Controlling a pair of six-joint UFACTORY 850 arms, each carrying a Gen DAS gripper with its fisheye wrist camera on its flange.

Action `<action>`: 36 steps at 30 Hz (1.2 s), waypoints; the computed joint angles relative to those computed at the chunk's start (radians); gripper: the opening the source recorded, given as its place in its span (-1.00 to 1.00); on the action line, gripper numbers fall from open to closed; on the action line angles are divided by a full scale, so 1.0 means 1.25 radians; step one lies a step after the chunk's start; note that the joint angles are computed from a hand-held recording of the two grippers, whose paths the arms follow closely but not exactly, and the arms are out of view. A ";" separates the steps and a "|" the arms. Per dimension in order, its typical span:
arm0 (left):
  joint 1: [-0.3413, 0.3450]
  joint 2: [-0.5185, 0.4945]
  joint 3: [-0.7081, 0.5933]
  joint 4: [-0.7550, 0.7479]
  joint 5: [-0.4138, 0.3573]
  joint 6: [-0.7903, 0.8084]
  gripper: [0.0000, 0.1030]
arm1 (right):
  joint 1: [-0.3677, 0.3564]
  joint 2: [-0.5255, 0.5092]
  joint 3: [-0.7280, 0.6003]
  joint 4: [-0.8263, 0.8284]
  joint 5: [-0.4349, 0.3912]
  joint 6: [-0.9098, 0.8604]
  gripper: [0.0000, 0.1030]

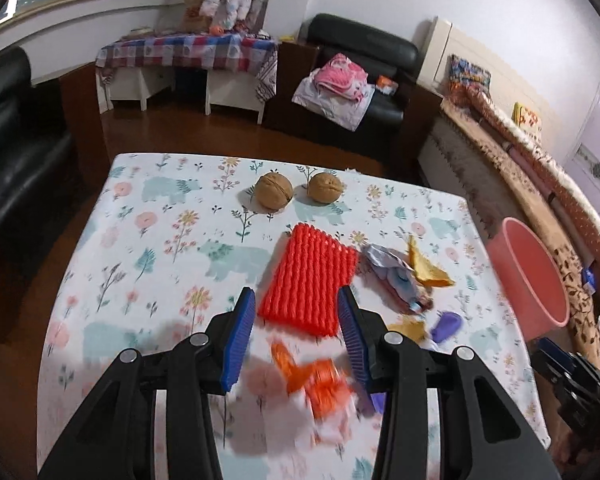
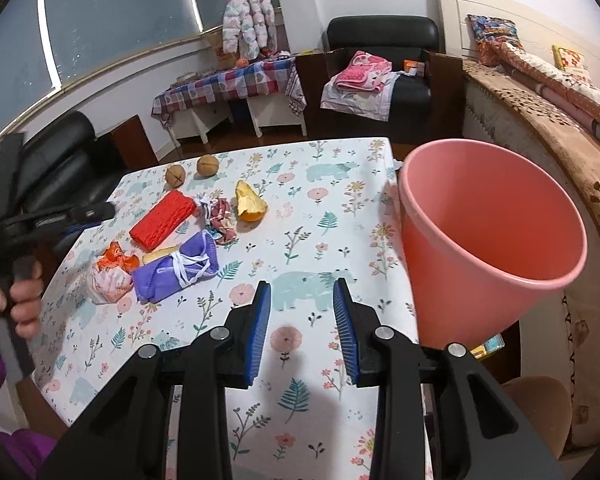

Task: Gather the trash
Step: 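Move both grippers back from the bucket to the table, then grasp the red mesh pad with the left gripper while the right grasps the red-silver wrapper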

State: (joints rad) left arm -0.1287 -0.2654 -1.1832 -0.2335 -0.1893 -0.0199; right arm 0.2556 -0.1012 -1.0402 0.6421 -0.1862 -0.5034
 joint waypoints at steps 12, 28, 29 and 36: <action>-0.005 -0.111 -0.077 -0.034 -0.049 0.063 -0.40 | 0.019 -0.154 -0.203 0.263 -0.168 -0.254 -0.36; 0.015 -0.009 0.044 -0.324 0.027 0.290 -0.79 | 0.068 -0.321 -0.379 0.016 -0.201 -0.034 -0.36; 0.016 -0.004 0.049 -0.342 0.029 0.305 -0.79 | 0.069 -0.330 -0.389 0.004 -0.206 -0.022 -0.36; 0.021 0.017 0.072 -0.438 0.034 0.392 -0.79 | 0.074 -0.350 -0.412 -0.056 -0.215 0.041 -0.90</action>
